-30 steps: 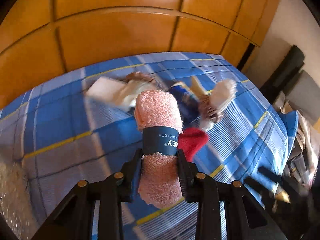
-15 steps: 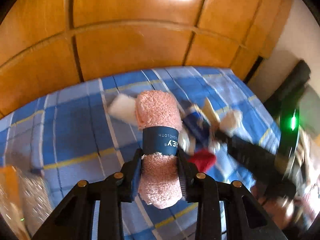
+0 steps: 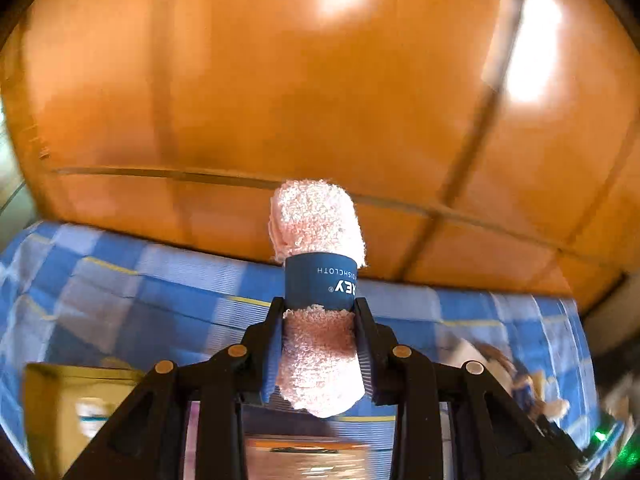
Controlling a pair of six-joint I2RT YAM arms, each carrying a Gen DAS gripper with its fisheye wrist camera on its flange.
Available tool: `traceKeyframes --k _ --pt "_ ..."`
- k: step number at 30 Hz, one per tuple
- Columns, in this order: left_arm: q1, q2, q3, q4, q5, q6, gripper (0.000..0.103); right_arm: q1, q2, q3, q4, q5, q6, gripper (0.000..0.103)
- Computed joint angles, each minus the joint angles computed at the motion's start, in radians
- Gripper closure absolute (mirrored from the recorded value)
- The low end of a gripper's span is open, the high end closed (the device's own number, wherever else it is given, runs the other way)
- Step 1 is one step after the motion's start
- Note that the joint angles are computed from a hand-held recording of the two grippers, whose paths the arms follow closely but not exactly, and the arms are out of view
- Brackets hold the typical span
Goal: Organize soft objects
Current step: 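Grasp pink towel roll with left tool while right tool grasps white scrunchie cloth, then lower the pink towel roll into the gold tray and open the left tool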
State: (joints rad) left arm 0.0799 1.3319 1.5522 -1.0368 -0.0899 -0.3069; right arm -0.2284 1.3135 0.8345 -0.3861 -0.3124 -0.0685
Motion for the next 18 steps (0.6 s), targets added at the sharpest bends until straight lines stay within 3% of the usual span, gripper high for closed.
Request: traceKeyframes --k 4,9,14,18 --pt "0.329 -0.134 -0.103 -0.012 0.126 0.172 0.07 0.026 -0.014 0.001 -0.005 0.027 -0.009 0.078" --pt "0.891 -0.222 -0.284 -0.035 0.418 0.445 0.07 0.06 -0.022 0.015 -0.028 0.065 -0.012 0.079" --pt "1.323 -0.246 -0.463 -0.06 0.555 0.766 0.07 0.108 -0.023 0.034 -0.055 0.12 -0.007 0.079" --pt "1.518 -0.24 -0.548 -0.096 0.612 0.941 0.07 0.141 -0.032 0.044 -0.074 0.158 -0.007 0.08"
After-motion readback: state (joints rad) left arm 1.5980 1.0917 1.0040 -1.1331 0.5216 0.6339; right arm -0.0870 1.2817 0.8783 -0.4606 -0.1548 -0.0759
